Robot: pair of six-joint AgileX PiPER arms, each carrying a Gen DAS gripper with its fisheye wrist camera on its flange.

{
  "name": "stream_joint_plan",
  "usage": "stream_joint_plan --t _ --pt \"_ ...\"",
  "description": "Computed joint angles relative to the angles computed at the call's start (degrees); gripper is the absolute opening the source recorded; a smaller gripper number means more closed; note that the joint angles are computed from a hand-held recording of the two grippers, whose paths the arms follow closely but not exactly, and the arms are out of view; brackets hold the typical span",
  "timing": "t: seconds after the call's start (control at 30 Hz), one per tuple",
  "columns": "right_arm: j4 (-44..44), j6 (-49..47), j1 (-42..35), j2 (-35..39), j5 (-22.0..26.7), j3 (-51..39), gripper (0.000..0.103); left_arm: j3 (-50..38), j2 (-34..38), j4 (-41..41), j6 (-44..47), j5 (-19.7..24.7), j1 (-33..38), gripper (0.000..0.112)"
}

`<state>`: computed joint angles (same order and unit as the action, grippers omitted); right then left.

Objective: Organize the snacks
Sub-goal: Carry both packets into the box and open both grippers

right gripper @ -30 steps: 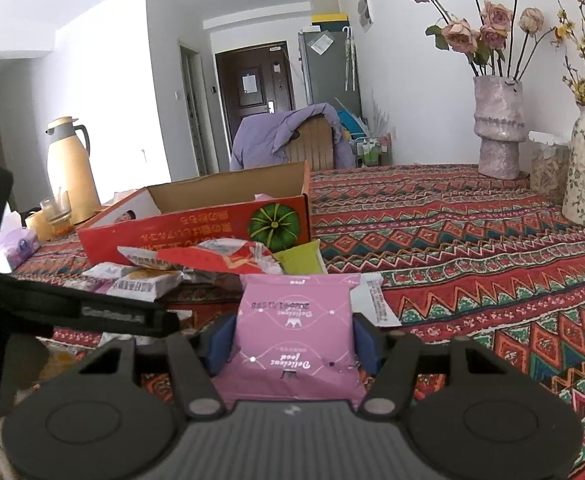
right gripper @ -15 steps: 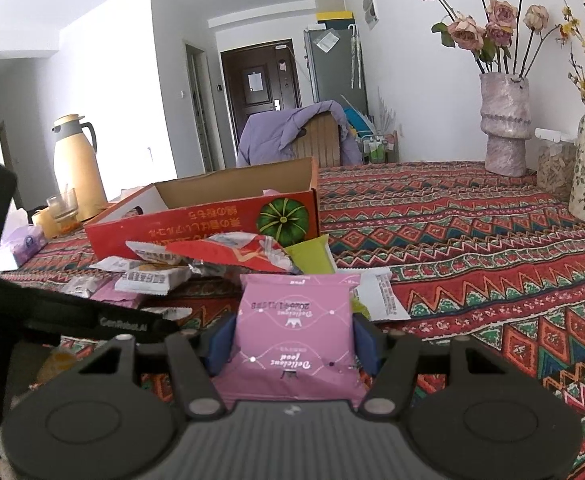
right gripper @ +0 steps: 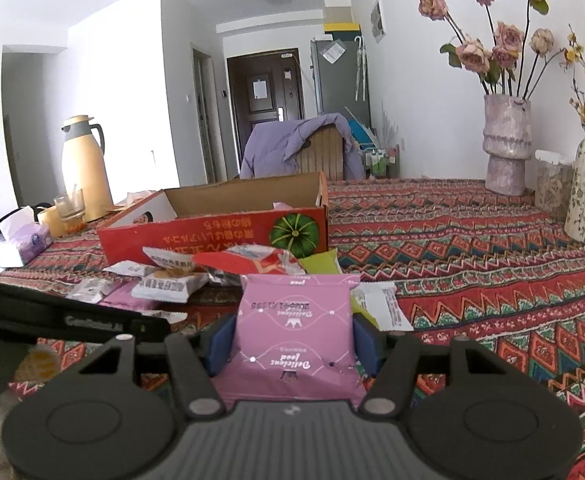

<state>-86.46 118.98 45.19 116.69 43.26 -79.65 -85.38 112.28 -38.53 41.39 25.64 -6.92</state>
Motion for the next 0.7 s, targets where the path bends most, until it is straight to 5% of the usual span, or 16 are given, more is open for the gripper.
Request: stream_joint_plan --t 0.3,0.7 --pt "0.3 -2.4 1.2 -0.8 3.3 -1.5 0.061 1.4 -3.2 -12.1 12.0 1.2 3.2 0.046" --pt "1.5 -10.1 -2.6 1.9 0.0 -11.9 0.061 -10.5 0.8 -13.4 10.5 3.2 5.9 0.046"
